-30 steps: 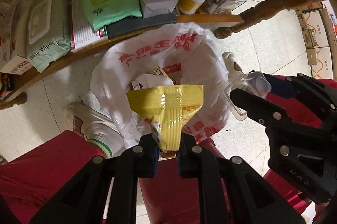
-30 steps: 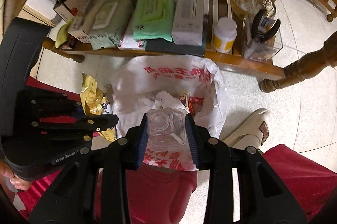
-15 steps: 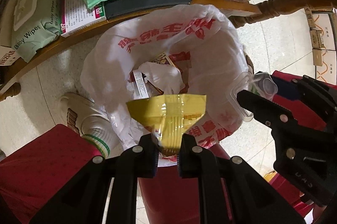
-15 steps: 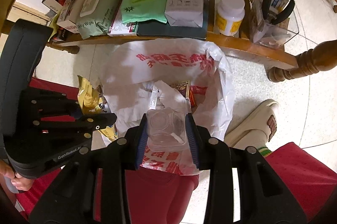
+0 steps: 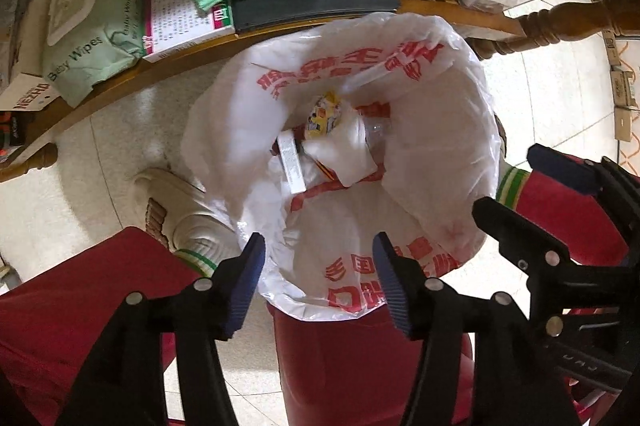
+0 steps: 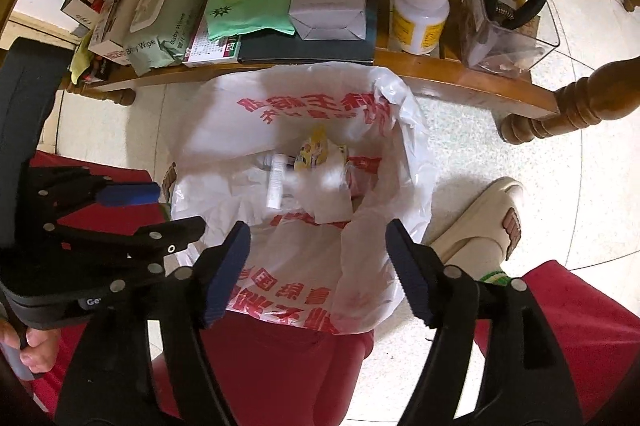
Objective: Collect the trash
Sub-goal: 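Open the right tool over the bag while the left tool releases the snack bar, then move both tools toward the blue-white medicine box and black-orange box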
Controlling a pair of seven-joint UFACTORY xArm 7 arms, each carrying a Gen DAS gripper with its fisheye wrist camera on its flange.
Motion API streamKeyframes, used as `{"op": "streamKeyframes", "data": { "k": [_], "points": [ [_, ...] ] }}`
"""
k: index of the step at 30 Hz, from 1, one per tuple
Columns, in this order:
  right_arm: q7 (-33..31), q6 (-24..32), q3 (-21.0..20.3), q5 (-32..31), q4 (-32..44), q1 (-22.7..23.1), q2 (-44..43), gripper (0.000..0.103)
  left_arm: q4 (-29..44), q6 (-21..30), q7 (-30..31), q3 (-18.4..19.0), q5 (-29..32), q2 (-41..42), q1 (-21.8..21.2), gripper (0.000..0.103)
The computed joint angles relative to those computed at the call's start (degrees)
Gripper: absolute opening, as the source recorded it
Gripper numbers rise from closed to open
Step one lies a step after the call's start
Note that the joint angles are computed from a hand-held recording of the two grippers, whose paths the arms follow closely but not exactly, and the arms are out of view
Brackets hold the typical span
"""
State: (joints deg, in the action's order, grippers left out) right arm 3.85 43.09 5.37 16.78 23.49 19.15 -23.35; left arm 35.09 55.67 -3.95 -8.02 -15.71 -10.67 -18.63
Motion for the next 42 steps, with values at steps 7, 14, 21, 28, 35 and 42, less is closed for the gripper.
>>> {"op": "streamKeyframes", "data": {
  "k": [7,14,21,28,35,42],
  "points": [
    [6.73,-2.14,4.60,-8.97,-2.23,-1.25,-5.83,0.077,-0.25,0.63,-2.47,-0.93,3.75,-2.86,-0.33,0.058],
    [14.31,-3.47,8.13,-19.36,-5.41,-2.85,-14.96,0.093,-0.48,2.26,-2.05,-0.93,4.18,-7.66,-1.50,0.062],
    [7.74,5.47,-1.01,-11.24,-2.68,1.00,-16.22,0.093,-1.61,4.75,-1.38,0.37,1.91,-16.42,-1.81,0.073],
    [2.35,15.22,-1.33,-9.60,2.81,-0.66,-27.80,0.093,0.22,7.69,2.51,3.52,-0.22,-27.63,-1.53,0.081],
    [-6.05,17.78,-1.47,-11.82,17.33,-3.38,-28.95,0.093,14.31,16.59,6.99,7.29,-2.74,-28.04,0.90,0.083],
    [-12.90,17.43,0.86,-16.19,34.44,-6.40,-22.06,0.094,42.21,27.20,13.22,6.64,4.09,-13.59,5.10,0.088]
  ]
}}
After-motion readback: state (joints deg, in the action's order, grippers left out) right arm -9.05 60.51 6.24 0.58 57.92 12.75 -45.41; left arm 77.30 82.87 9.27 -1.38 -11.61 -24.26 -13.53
